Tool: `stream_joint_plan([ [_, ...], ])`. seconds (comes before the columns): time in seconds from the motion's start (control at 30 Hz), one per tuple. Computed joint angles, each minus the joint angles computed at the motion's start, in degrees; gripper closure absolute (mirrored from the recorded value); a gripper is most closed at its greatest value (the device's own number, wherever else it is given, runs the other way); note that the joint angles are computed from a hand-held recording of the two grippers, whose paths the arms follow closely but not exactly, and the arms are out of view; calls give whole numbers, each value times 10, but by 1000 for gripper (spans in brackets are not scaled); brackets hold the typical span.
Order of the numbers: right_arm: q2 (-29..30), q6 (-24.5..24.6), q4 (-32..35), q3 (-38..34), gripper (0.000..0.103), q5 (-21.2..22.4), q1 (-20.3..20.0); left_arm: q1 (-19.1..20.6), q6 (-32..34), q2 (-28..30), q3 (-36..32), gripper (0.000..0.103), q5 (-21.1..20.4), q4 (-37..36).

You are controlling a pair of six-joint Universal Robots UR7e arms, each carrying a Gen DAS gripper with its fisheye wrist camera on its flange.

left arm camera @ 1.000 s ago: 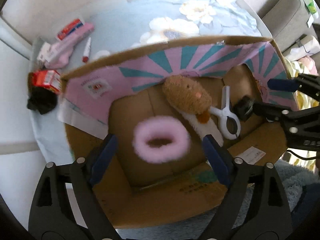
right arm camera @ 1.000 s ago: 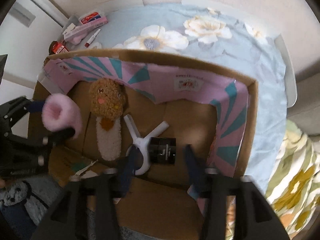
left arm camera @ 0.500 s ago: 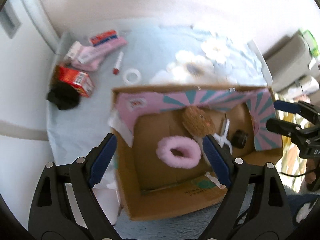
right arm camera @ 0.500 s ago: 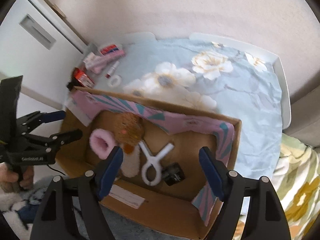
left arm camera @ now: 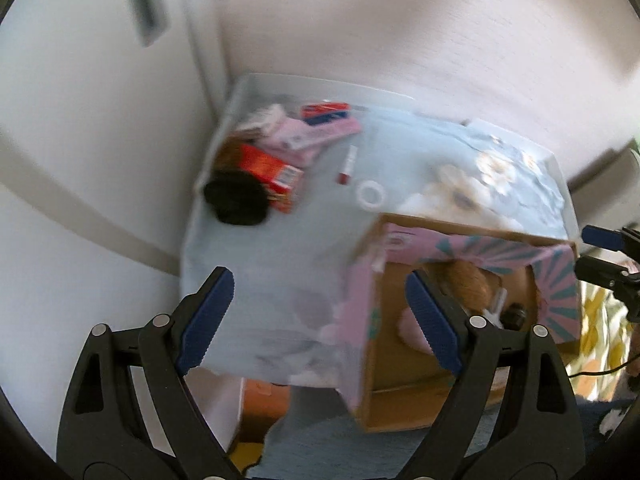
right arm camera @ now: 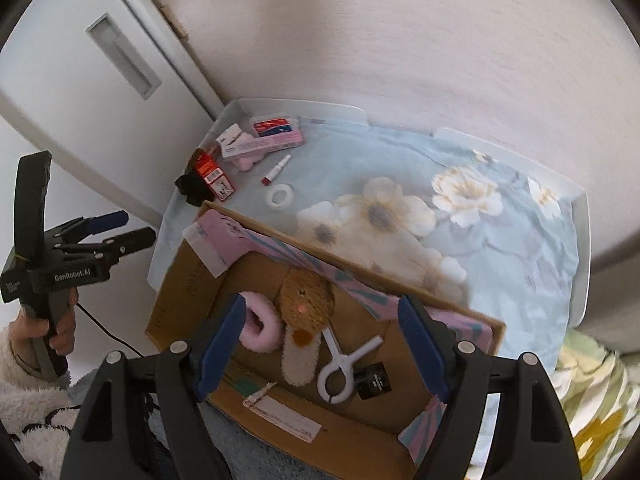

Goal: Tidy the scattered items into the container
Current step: 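Grasp the black scrunchie with the left gripper while the right gripper grasps the pink UNMV box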

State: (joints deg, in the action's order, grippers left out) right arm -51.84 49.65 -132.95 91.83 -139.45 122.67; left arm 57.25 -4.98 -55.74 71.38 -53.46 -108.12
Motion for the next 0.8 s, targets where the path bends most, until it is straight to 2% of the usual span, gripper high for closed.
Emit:
stream_joint_plan([
  [0.3,42,-83,15,-92,28,18,-20,23,4,4,-3,16,50,-50],
  [0.5,93,-129,61,-189,28,21,-41,48,-9,27,-21,16,48,-76],
  [0.63,128,-169,85,-252,28,43,-60,65,-22,43,-30,16,36,-93],
  [0.8,184,-245,173,-355,28,31,-86,82,-25,68,-35,16,49,-122],
])
